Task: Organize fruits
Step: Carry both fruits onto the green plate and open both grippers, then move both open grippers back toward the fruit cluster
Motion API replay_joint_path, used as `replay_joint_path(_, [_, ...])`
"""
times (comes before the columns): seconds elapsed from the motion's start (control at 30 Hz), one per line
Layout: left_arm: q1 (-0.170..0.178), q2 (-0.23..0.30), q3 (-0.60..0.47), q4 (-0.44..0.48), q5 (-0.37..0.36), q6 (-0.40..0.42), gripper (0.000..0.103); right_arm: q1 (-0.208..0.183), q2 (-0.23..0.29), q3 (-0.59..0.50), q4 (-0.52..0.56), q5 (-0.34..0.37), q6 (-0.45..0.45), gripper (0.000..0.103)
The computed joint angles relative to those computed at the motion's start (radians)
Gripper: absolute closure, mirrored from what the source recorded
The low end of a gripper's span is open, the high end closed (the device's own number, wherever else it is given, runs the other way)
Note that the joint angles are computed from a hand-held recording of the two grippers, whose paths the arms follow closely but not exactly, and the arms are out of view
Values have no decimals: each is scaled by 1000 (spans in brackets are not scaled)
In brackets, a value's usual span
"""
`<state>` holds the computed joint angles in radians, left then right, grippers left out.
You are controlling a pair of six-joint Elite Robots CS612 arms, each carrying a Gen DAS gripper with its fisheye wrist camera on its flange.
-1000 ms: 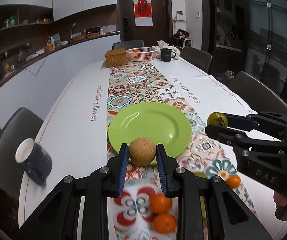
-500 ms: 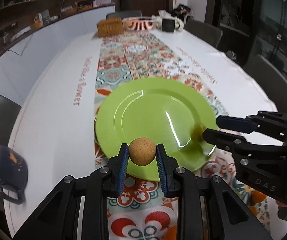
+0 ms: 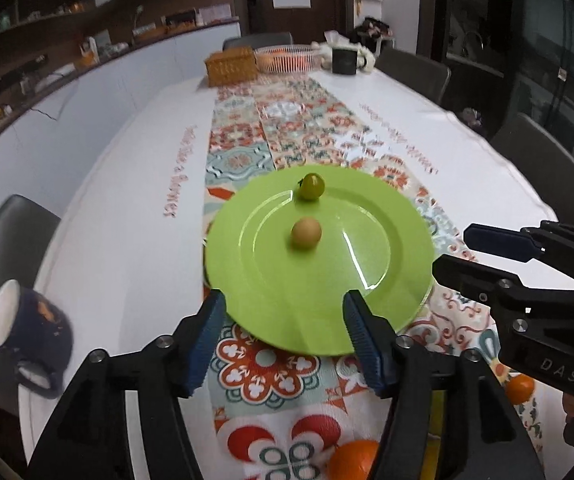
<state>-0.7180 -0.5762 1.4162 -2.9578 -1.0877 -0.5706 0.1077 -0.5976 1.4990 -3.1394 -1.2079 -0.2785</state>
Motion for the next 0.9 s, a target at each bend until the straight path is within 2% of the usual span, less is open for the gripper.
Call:
replay_joint_path(0.07, [-14,-20,30,-21,37,-5,33,-4,-17,33,-47,-4,6,57])
replay_joint_path(0.27, [-57,-67,108,-82,120,-13,20,-13,-65,134,-203,-19,7,39])
replay_joint_path(0.43, [-89,-100,171,-137,158,-38,16,-20,-99,208,-312,-22,16,31])
replay_joint_path(0.7, [-132,-138,249,-204,222,-58,11,-23,-143,319,-476,-40,27,25])
replay_joint_path(0.9, [-161,-155,295,-222,263,-66,7,-24,-161,380,-539,-40,30,24])
